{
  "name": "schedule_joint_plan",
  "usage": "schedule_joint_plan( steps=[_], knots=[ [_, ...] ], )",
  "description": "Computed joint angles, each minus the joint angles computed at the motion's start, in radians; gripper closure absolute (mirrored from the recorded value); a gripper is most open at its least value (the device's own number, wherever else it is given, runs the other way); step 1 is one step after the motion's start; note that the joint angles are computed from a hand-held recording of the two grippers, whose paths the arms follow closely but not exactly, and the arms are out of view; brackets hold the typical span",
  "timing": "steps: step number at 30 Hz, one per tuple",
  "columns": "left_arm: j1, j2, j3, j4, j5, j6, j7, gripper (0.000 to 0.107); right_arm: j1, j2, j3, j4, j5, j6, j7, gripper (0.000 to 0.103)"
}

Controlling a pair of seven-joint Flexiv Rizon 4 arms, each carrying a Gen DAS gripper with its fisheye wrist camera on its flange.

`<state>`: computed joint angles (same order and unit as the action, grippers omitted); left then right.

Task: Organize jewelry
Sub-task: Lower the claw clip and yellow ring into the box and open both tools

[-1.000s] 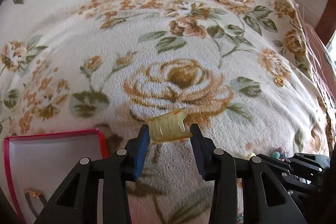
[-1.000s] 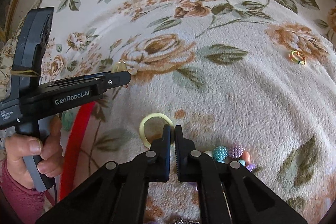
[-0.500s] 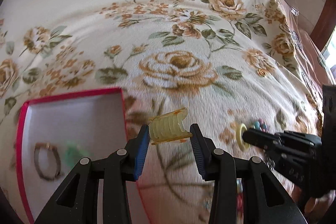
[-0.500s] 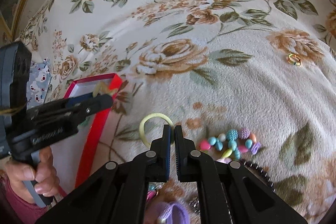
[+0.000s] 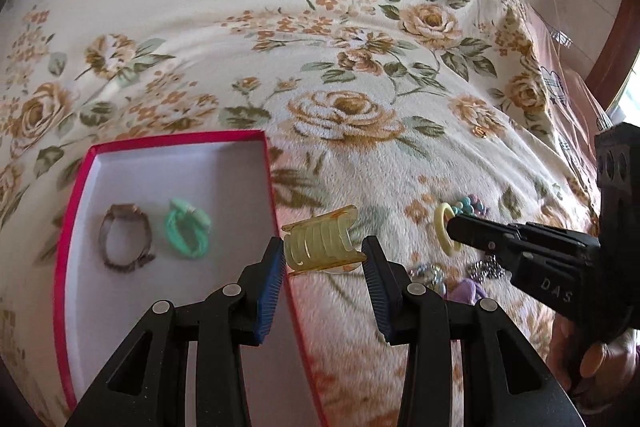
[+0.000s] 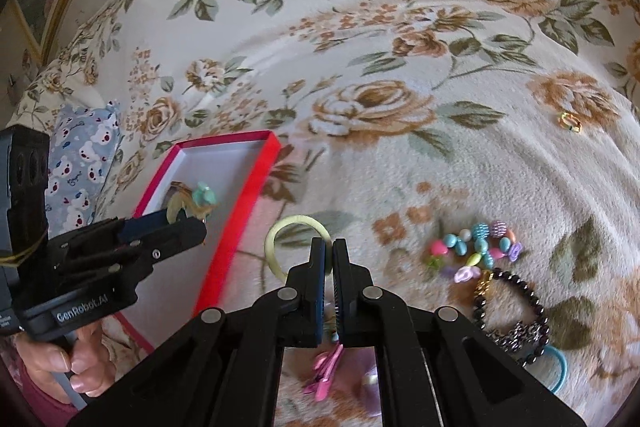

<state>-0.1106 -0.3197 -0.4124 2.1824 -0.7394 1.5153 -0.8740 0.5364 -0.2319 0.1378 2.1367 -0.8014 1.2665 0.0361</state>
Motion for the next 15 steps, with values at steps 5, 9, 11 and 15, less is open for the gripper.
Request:
schedule_joint_plan(
  steps=[5, 9, 11, 15],
  knots=[
    [0.053, 0.07, -0.081, 0.075, -0.174, 0.022, 0.111, 0.068, 0.018, -0.016, 0.015, -0.036, 0.015, -0.016, -0.026, 0.1],
    [0.032, 0.119, -0.067, 0.117, -0.283, 0.045, 0.185, 0.068, 0.041, -0.034, 0.016, -0.065, 0.024, -0.021, -0.041, 0.1],
    [0.018, 0.14, -0.059, 0.135, -0.344, 0.06, 0.229, 0.068, 0.053, -0.047, 0.015, -0.082, 0.028, -0.022, -0.048, 0.1],
    [-0.01, 0.176, -0.02, 0.163, -0.455, 0.055, 0.298, 0.068, 0.075, -0.074, 0.014, -0.114, 0.046, -0.021, -0.07, 0.1]
  ],
)
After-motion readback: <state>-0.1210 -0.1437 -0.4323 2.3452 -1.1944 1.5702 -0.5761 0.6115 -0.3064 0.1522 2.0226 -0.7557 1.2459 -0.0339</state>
